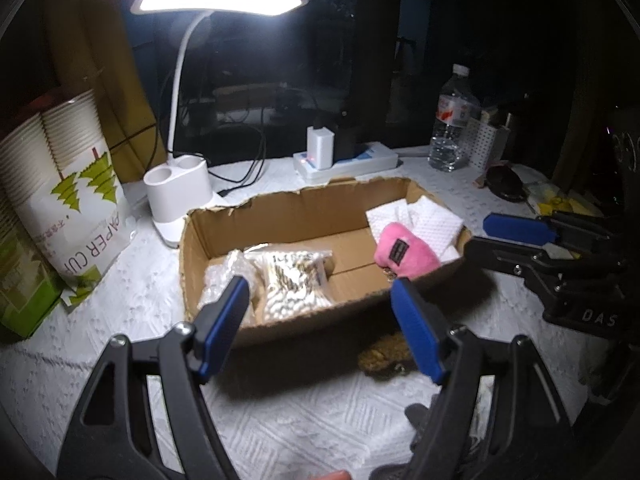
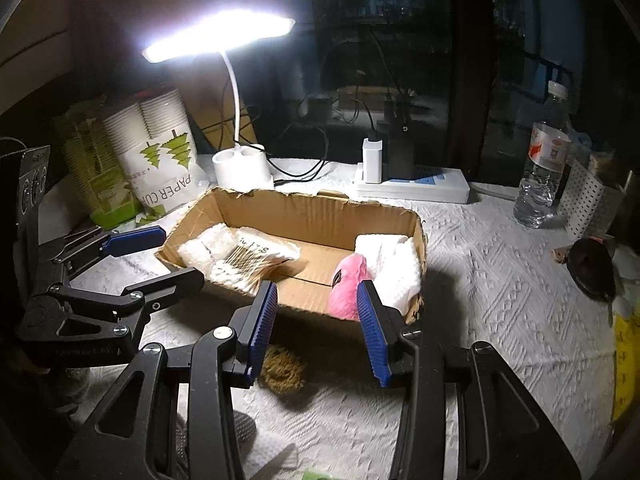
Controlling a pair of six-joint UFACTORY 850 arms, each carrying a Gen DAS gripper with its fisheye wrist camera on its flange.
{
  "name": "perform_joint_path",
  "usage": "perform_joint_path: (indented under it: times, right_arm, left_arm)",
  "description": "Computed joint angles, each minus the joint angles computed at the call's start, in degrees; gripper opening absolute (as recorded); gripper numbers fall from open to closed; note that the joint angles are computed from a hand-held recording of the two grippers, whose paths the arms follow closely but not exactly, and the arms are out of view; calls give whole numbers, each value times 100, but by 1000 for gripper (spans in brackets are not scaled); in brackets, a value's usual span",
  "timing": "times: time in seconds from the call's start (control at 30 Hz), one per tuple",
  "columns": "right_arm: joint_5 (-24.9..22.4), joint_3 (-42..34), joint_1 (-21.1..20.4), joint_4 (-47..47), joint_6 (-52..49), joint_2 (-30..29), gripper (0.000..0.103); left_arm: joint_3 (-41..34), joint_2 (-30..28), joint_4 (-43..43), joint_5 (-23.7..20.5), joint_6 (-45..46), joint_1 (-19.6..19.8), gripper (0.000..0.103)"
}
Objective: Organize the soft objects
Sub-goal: 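Move both tools back toward the grey glove and cartoon tissue pack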
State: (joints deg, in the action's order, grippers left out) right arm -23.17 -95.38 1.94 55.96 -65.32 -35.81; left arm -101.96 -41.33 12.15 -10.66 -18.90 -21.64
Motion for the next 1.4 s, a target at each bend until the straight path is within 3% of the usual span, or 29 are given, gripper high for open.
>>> perform_joint_path:
  times: [0.63,1.03,1.27,1.4]
  right_arm:
    - [285,1098,28,773,-821,778,44]
    - [436,1683,35,1195,-1270,1174,44]
    - [524,2051,33,1390,-1448,1366,44]
    - [581,2294,22,1733,-1755,1527,44]
  left_arm:
    - [983,659,864,418,-894,-184,75]
    - [1551,1003,1976,599,-2106,-303,75]
    - [1804,1118,1875,647,-1978,-392,75]
    - [1935,1193,2412,674,-2512,-449,75]
